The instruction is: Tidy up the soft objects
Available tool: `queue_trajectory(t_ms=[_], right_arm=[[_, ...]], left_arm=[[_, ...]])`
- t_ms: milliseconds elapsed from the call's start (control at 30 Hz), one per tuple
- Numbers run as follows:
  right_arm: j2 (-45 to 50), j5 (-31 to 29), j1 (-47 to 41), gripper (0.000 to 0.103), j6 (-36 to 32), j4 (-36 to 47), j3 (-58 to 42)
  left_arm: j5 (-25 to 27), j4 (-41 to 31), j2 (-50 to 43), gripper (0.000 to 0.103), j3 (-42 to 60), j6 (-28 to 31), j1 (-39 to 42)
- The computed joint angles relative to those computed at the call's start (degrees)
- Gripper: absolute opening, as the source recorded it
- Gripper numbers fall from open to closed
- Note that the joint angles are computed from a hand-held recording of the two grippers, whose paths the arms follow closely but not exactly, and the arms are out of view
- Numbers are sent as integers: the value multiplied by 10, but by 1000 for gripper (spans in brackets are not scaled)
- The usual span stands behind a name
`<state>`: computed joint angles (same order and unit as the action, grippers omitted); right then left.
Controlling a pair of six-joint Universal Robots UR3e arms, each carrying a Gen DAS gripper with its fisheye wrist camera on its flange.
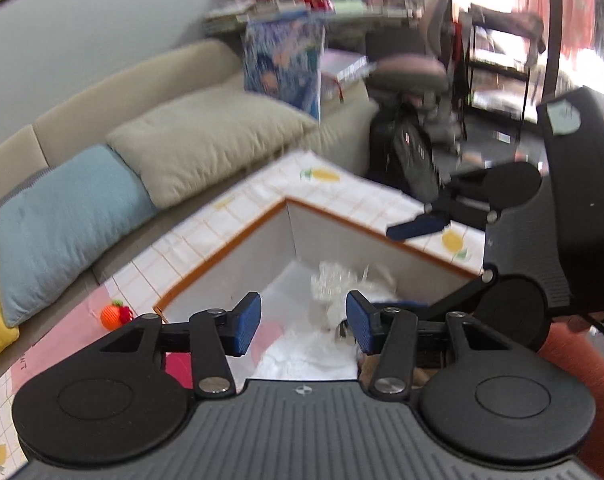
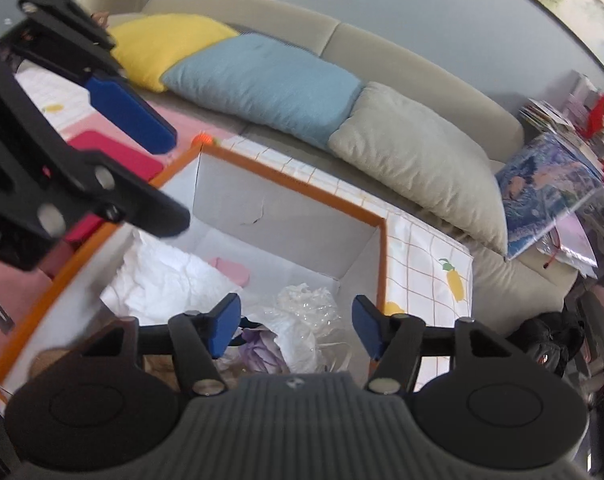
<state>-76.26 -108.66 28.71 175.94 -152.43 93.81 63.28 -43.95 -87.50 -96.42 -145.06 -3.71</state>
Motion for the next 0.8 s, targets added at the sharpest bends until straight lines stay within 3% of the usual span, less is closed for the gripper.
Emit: queue_trajectory(t_ms=[233,533,600,700,800], right_arm=[[-15,-87,83,74,193,32,-21],[74,-167,205,80,391,102,-142],[96,-167,222,83,414,124,-176],[134,-165,242,84,433,162,-237],[173,-155,259,84,417,189,-299]], left_arm=[[-141,25,169,60,-148,-27,136],[-197,-12,365,58,-303,-8,315],[-211,-72,417,57,-319,28,368],[-270,-302,518,56,-306,148,502],[-292,-581,570,52,-241,313,635]])
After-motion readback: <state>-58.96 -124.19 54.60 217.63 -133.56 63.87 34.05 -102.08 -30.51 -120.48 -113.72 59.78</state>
